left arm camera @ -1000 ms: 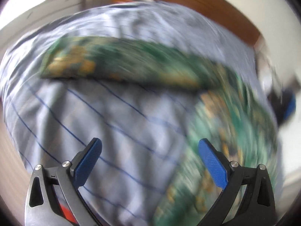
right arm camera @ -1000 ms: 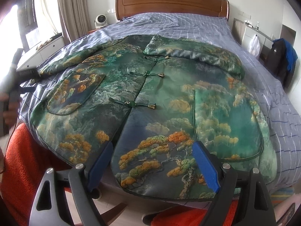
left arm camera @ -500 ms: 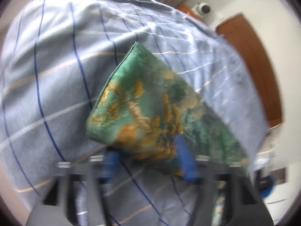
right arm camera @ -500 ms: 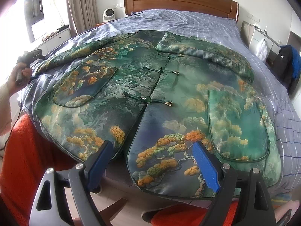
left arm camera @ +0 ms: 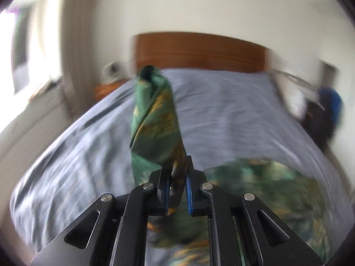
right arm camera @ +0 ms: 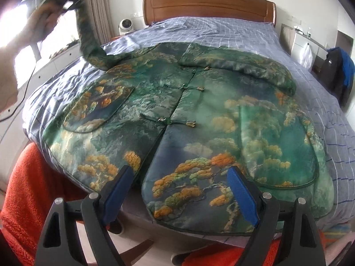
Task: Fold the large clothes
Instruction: 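Grasp a sleeve with the left tool and fold it across the jacket body, then release the folded sleeve and lift the left tool away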
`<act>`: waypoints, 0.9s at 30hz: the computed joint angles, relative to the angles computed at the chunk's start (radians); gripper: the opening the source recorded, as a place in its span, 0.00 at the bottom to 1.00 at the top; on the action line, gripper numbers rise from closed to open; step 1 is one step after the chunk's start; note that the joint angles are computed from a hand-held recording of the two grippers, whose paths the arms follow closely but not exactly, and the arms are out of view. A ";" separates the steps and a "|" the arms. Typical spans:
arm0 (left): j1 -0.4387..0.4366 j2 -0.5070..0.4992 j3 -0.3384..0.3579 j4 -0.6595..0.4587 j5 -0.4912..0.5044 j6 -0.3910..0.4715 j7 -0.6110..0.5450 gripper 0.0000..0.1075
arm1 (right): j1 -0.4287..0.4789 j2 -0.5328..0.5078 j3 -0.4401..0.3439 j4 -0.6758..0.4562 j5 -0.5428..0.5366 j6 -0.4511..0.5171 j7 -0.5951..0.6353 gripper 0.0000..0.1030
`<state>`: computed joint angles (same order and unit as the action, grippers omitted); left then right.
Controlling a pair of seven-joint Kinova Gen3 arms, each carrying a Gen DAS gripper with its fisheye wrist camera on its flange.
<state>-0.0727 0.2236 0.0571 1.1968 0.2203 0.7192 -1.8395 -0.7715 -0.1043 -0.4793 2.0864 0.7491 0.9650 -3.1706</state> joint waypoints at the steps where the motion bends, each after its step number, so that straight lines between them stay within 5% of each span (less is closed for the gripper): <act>1: 0.046 0.005 0.017 -0.002 -0.041 -0.011 0.010 0.10 | 0.000 -0.009 -0.002 0.006 0.004 0.006 -0.013 0.83; 5: 0.232 0.066 0.069 0.009 -0.203 -0.044 0.048 0.09 | 0.015 -0.046 -0.013 0.033 -0.006 0.026 -0.045 0.83; 13: 0.585 0.289 -0.093 -0.020 -0.521 0.009 0.337 0.14 | 0.085 -0.137 -0.049 0.108 -0.082 0.025 -0.083 0.83; 17: 0.642 0.323 -0.099 -0.007 -0.588 0.097 0.403 0.53 | 0.134 -0.179 -0.063 0.148 -0.132 -0.001 -0.082 0.83; 20: 0.648 0.261 -0.067 0.098 -0.642 0.040 0.397 0.76 | 0.174 -0.208 -0.068 0.176 -0.161 -0.027 -0.077 0.83; 27: 0.473 -0.003 0.070 0.371 -0.469 -0.028 0.148 0.84 | 0.277 -0.260 -0.083 0.205 -0.195 -0.058 -0.052 0.83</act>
<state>0.4003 0.2204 0.1268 1.5679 -0.2482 0.6915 -1.6912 -0.4941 -0.3646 -0.5620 2.2911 0.5541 0.9075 -3.2222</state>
